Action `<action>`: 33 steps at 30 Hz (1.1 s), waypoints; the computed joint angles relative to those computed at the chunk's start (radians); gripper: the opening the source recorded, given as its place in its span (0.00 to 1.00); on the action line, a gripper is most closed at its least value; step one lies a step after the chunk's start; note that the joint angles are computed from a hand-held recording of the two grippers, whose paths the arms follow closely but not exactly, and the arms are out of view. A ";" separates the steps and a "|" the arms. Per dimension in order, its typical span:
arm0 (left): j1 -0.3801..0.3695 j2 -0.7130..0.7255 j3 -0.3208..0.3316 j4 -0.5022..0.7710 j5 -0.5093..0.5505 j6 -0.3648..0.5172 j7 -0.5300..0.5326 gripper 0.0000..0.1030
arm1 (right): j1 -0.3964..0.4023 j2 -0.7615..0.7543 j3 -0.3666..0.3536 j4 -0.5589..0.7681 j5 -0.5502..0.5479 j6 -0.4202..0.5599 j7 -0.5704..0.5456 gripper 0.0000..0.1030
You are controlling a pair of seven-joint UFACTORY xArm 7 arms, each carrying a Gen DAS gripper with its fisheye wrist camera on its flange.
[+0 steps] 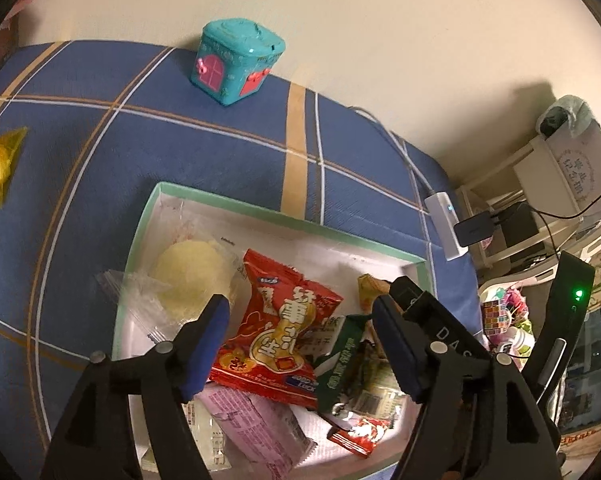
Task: Organize snacks
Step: 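Withdraw both open tools from the tray toward the yellow and green packs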
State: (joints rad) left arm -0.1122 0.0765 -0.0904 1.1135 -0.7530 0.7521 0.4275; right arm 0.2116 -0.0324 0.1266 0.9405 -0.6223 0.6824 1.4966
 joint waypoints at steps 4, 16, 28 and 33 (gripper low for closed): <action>0.000 -0.017 0.003 0.009 0.019 0.000 0.001 0.74 | -0.001 -0.027 0.005 0.006 -0.005 0.030 0.013 0.92; 0.002 -0.028 0.031 -0.003 0.353 -0.142 -0.179 0.78 | -0.004 -0.048 0.023 0.052 0.068 0.092 -0.074 0.92; 0.021 -0.025 0.037 -0.016 0.518 -0.214 -0.257 0.91 | 0.022 -0.015 0.026 0.095 0.069 0.122 -0.123 1.00; 0.021 -0.034 0.035 -0.028 0.520 -0.243 -0.244 0.91 | 0.035 -0.004 0.025 0.110 0.047 0.134 -0.126 1.00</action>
